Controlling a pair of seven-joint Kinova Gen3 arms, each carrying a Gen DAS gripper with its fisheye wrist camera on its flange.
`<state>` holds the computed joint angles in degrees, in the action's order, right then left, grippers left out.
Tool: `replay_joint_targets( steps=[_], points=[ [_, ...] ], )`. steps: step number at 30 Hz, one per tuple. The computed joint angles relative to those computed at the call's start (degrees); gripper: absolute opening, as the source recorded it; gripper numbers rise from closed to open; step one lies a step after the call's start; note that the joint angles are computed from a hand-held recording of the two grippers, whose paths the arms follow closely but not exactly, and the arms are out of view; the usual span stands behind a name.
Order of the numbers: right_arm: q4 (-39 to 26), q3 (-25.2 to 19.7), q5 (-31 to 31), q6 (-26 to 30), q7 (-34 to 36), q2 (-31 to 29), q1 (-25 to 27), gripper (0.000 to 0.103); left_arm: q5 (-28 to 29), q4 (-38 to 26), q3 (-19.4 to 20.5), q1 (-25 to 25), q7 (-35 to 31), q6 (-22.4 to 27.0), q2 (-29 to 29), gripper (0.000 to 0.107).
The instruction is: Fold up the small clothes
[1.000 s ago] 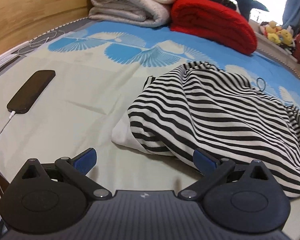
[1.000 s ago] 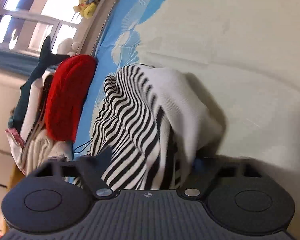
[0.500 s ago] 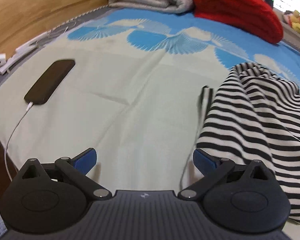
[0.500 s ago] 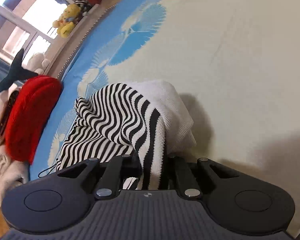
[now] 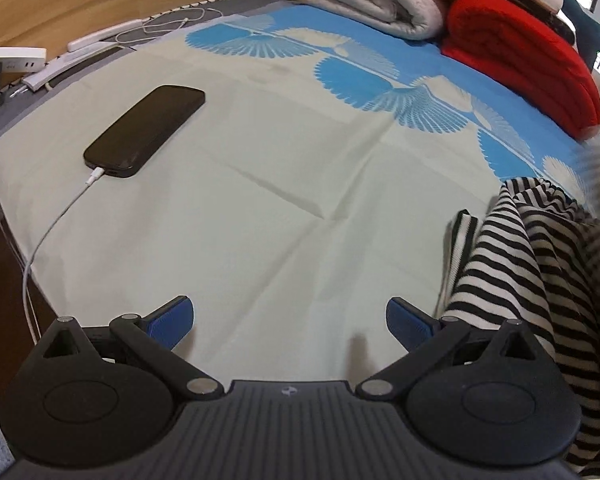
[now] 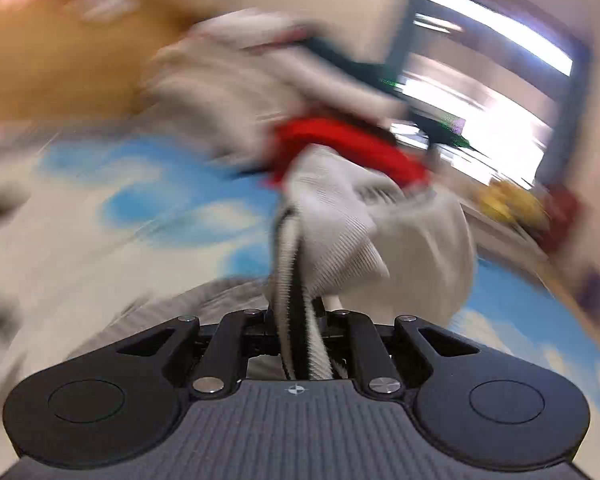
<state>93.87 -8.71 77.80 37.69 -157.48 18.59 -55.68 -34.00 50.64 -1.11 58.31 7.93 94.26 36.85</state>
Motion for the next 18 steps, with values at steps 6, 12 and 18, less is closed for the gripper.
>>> replay_joint_targets(
  steps=[6,12,18],
  points=[
    [3.2,-0.2,0.7,-0.3,3.0,3.4,-2.7,0.013,0.1,1.5,0.4,0.1,0.5,-1.3,-0.9,0.103],
    [8.0,-7.7,10.3,-4.2,-5.3,-4.1,3.6,0.012,0.1,1.5,0.6,-0.1,1.2,-1.5,-0.9,0.103],
    [7.3,-10.1,5.0,0.3,5.2,1.6,2.3,0.026,-0.1,0.2,0.1,0.3,0.7,-1.0,0.0,0.103]
  ],
)
